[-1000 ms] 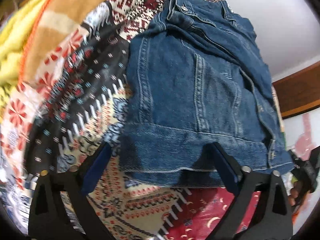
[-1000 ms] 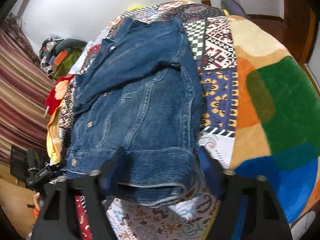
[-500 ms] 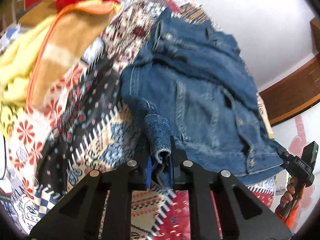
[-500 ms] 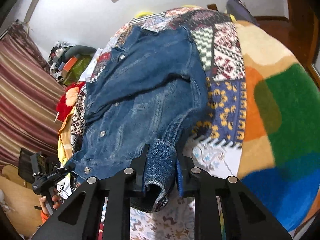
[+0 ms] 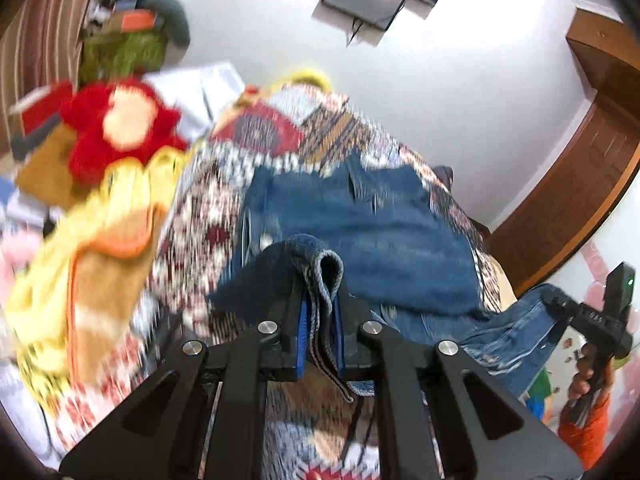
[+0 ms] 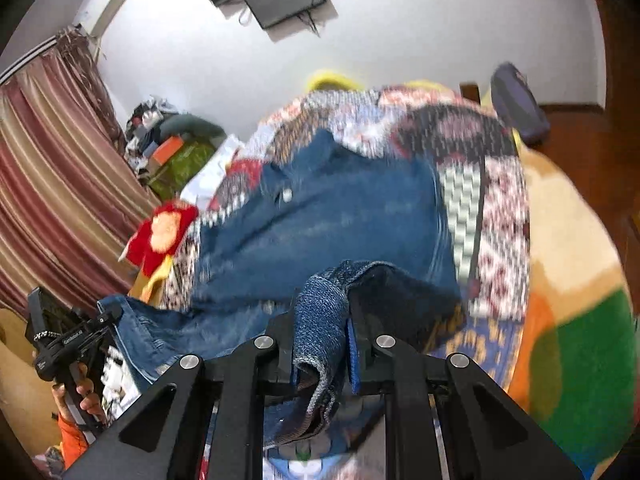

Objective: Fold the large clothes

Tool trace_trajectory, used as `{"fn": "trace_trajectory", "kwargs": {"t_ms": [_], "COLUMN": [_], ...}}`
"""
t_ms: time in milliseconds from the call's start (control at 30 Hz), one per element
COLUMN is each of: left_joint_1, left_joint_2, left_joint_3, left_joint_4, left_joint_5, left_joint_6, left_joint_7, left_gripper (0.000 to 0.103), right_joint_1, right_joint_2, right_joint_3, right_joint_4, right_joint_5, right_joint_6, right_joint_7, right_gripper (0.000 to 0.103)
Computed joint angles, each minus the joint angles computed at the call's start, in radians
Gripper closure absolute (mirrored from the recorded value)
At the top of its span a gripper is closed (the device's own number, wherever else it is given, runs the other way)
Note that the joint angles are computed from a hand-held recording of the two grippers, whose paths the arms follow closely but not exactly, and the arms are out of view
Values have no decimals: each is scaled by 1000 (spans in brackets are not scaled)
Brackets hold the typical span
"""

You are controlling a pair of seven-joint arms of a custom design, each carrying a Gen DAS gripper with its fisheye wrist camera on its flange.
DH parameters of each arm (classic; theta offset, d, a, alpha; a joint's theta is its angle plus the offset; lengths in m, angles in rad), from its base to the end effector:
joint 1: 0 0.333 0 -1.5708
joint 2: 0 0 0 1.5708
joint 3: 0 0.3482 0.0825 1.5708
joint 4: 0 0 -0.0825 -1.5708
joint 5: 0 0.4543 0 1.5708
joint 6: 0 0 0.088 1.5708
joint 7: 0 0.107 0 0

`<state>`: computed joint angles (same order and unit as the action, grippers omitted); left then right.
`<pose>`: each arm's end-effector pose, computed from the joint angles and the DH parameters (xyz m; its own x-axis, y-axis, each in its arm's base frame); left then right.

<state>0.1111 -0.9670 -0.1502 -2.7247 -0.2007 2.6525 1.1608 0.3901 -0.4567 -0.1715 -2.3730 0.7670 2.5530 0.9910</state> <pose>0.3623 -0.0176 0.5932 0.3069 -0.8741 0.3764 -0.5472 -0.4857 -0.6817 0.5025 0.0930 0.5640 0.4012 -0.8191 -0.4099 -0.7512 -0.0382 -0.6590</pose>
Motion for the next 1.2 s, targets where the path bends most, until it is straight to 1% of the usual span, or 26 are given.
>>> {"fn": "trace_trajectory", "kwargs": {"t_ms": [100,200,333,433,533,600,667,733,800,867,933,1067,1167,1200], "left_joint_1": [40,66,90,145,174,212,227,210,192,186,163,119,87,78], "left_joint_2": [91,166,276,364,473,554,625,696,763,826,880,934,961,968], "left_joint_3": [-15,-19,-13,-45,-53,-75,-78,-54,-32,-21,5,52,82,90], "left_joint_4": [68,122,199,263,328,381,426,465,505,545,572,600,626,634], "left_joint_5": [36,59,78,123,157,206,252,272,290,340,334,358,423,439], "left_joint_6": [57,95,148,181,205,203,191,180,149,109,97,101,70,54], "left_joint_7": [16,25,40,24,11,-24,-60,-77,-92,-133,-136,-171,-212,-218], "left_gripper": [93,93,94,94,94,94,94,94,94,94,94,93,89,86], "right_joint_1": [10,6,-20,-50,-85,-109,-129,-140,-153,-158,-168,-210,-259,-279], "right_joint_2": [65,139,252,336,442,522,608,686,750,819,859,893,894,892], "right_joint_3": [-1,9,44,77,116,140,159,171,182,185,196,241,288,305], "right_joint_4": [76,160,284,368,466,538,617,684,740,800,832,848,852,854], "right_joint_5": [21,50,99,123,100,72,25,-46,-101,-172,-220,-260,-269,-265], "right_joint_6": [27,48,76,83,85,71,50,38,15,-12,-25,-26,-53,-66], "right_joint_7": [-25,-46,-71,-74,-30,17,79,148,197,263,292,291,263,254], "right_gripper": [89,90,90,90,90,90,90,90,90,90,90,90,89,89]}}
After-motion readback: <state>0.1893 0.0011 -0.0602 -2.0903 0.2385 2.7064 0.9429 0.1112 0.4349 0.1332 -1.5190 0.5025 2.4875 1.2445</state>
